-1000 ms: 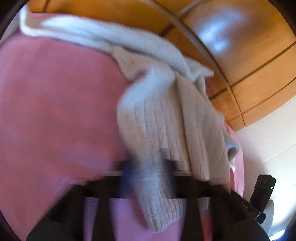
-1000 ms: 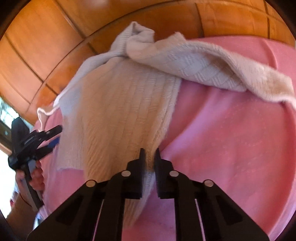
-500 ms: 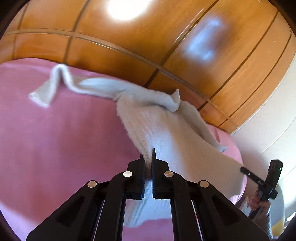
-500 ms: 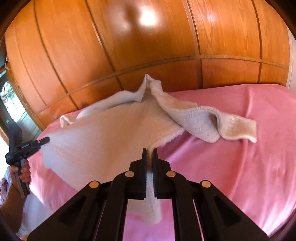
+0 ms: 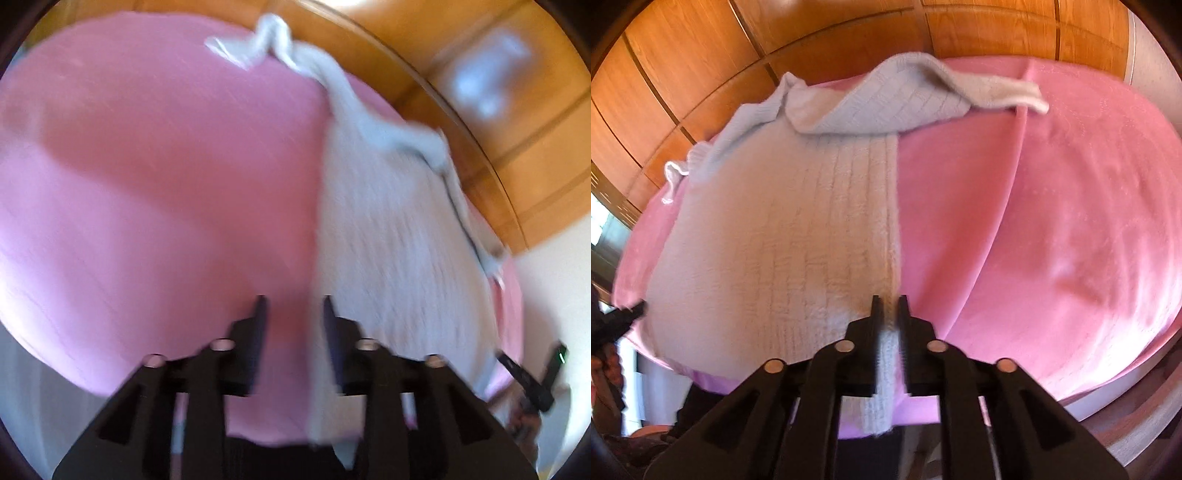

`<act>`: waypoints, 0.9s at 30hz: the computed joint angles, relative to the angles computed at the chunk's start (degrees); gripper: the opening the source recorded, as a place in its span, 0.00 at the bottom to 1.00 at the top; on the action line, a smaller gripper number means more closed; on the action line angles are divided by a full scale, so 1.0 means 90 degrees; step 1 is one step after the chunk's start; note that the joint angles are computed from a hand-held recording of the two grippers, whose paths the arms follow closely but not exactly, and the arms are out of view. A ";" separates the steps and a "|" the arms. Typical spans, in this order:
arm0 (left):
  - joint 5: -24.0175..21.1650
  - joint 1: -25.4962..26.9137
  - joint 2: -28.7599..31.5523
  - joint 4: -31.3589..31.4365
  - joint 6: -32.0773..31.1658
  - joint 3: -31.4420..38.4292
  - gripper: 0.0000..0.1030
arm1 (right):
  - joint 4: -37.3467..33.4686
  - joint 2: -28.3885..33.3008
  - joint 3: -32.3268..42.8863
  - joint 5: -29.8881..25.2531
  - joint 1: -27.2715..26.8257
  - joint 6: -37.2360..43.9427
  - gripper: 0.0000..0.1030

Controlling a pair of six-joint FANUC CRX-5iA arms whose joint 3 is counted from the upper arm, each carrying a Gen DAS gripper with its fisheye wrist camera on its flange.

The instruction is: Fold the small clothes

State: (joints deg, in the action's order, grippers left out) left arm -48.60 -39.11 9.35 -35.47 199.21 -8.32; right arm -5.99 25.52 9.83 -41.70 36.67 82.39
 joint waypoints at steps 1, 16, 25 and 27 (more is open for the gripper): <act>-0.0332 0.0021 -0.0034 -0.0170 0.0097 0.0067 0.47 | 0.0325 -0.0047 -0.0121 0.0282 0.0093 -0.0260 0.50; 0.0077 0.2556 -0.0353 -0.0166 -0.0332 -0.0065 0.52 | -0.0593 0.1804 0.2314 0.0216 0.1145 0.0727 0.68; -0.2118 0.2717 0.1727 -0.0480 -0.2764 0.2549 0.55 | -0.0464 0.2164 0.2508 0.0612 0.1278 0.0705 0.92; -0.2074 0.3006 0.1919 -0.0145 -0.3001 0.2627 0.13 | -0.0742 0.2140 0.2545 0.0534 0.1209 0.1002 0.95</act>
State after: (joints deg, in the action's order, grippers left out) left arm -67.26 -12.05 26.62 -36.78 172.20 15.33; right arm -12.67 44.78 32.74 -36.90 47.55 91.41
